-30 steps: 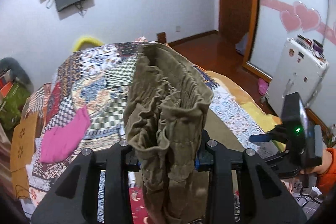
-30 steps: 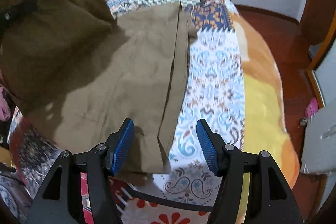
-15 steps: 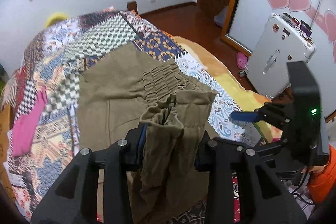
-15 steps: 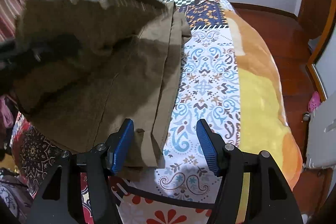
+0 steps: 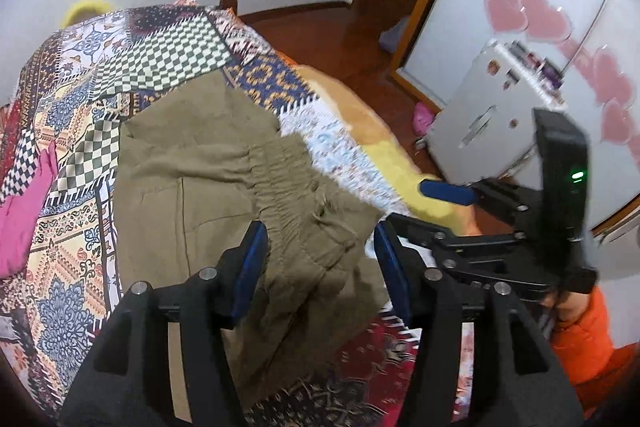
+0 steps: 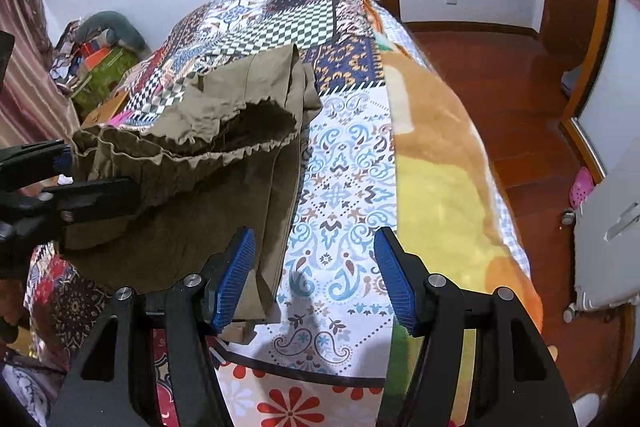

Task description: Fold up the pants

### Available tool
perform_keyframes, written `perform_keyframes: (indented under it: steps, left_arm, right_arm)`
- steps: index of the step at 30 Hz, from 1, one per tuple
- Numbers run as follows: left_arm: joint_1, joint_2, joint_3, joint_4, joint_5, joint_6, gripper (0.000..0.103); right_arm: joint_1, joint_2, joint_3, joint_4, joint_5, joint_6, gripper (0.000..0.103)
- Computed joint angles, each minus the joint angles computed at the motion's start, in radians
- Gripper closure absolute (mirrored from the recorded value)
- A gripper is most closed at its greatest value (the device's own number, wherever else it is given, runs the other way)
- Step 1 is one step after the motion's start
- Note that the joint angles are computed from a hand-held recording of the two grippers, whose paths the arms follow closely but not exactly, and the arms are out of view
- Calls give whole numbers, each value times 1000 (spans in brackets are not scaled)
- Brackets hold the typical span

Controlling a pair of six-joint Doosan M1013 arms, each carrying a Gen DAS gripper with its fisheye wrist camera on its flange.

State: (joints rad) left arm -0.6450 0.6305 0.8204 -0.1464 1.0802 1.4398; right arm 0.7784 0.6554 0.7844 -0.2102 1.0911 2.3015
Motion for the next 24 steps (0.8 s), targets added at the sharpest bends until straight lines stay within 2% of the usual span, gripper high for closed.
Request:
perform_keyframes:
  steps: [6, 11, 16, 21, 24]
  left_arm:
    - [8, -59, 66, 86, -90, -33, 42]
    - [27, -59, 92, 187, -28, -95, 42]
    - [42, -68, 148, 207, 13, -123, 42]
    - [52, -96, 224, 166, -20, -116, 41]
    - [56, -115, 261, 148, -53, -114, 39]
  right_arm:
    - [4, -5, -15, -43, -33, 25, 45]
    - [11, 20, -74, -37, -47, -17, 45]
    - [17, 67, -147, 11, -44, -75, 45]
    - [23, 123, -215, 84, 26, -127, 45]
    - [24, 124, -196, 110, 42, -114, 45]
